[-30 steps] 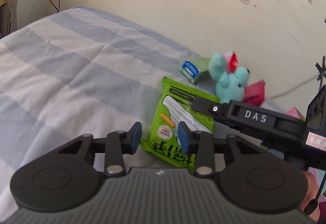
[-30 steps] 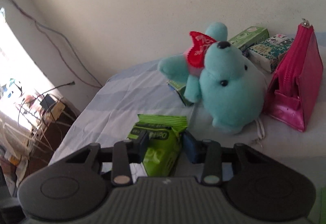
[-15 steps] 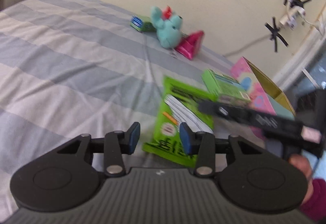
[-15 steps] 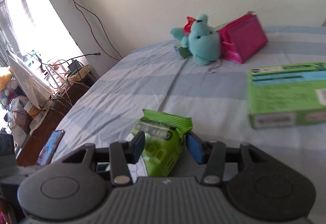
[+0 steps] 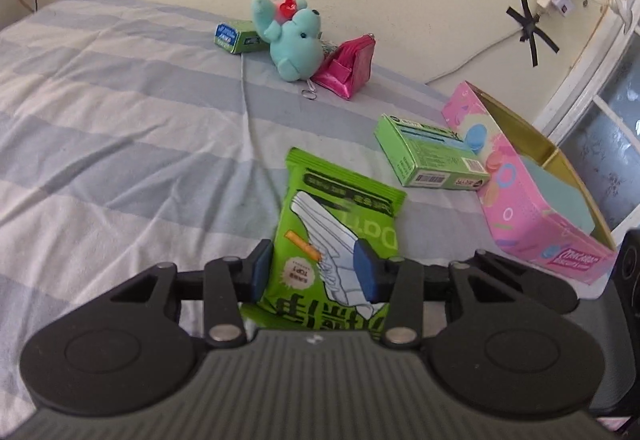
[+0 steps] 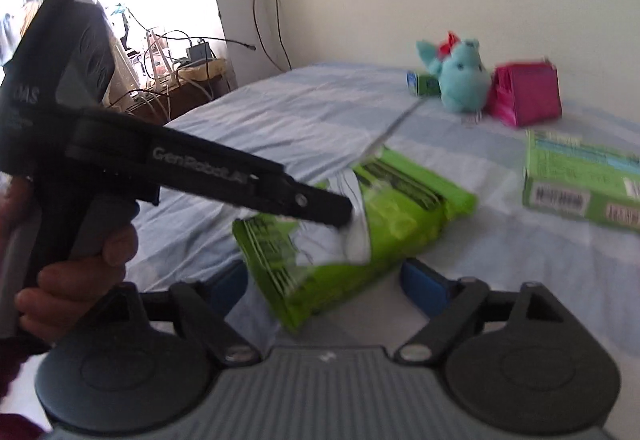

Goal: Organize objects
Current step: 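Carry the wipes pack into the pink tin and open the left gripper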

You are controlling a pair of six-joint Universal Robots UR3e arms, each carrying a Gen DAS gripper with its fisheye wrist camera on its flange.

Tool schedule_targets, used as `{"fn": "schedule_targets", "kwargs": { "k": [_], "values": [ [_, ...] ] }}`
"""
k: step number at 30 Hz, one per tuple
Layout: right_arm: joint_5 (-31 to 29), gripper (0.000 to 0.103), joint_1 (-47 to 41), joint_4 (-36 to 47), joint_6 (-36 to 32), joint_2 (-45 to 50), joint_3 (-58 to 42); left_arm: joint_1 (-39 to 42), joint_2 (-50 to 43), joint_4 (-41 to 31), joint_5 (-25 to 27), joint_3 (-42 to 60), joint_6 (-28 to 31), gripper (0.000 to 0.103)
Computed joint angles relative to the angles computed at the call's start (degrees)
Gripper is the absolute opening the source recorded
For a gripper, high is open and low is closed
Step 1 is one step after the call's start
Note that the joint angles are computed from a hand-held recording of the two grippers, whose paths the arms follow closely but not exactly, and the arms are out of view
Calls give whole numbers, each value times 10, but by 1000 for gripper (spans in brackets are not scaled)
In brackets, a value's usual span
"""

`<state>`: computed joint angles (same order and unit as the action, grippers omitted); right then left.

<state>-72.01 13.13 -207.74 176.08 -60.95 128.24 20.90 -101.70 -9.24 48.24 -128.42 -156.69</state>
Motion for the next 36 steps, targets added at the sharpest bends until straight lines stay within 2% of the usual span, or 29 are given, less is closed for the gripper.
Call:
{"fn": "schedule_targets", "kwargs": {
  "k": [1,3,5,7,11,14,16,18,21,24,27,29,31,32,34,36],
  "values": [
    [-21,79,11,3,4,2,-9,-4,13,5,4,-7,-1,44],
    [-15,64,0,-6,13,-5,2,-5,39,-7,-13,-12,1,44],
    [14,61,-32,-39,22,-23,39,-19,52,-9,-28,1,-18,44],
    [32,60,-62,-78,25,-45,77,-53,46,10,-28,28,-48,44],
    [2,60,-102,-160,4,-103,145,-158,-1,53,11,119,-109,44],
    [30,60,-185,-158,-26,-179,197,-246,-75,58,50,228,-143,44],
    [80,60,-270,-105,-53,-251,228,-294,-130,43,73,309,-159,44],
    [132,60,-354,-15,-90,-323,242,-336,-188,22,96,392,-169,45],
    [176,60,-446,118,-146,-380,224,-380,-271,-37,119,525,-193,44],
    [171,59,-476,197,-172,-359,170,-405,-345,-88,136,645,-211,44],
    [151,59,-486,277,-188,-338,101,-425,-392,-112,169,724,-218,45],
    [104,60,-469,275,-173,-297,54,-429,-397,-107,187,731,-221,46],
    [58,68,-455,243,-146,-261,27,-416,-374,-73,181,684,-219,46],
    [66,68,-467,249,-141,-272,38,-404,-356,-56,170,653,-218,46],
    [121,65,-500,242,-139,-287,61,-374,-314,-15,146,577,-210,46],
    [117,65,-496,190,-132,-285,81,-345,-275,33,143,499,-196,46]
  ]
}}
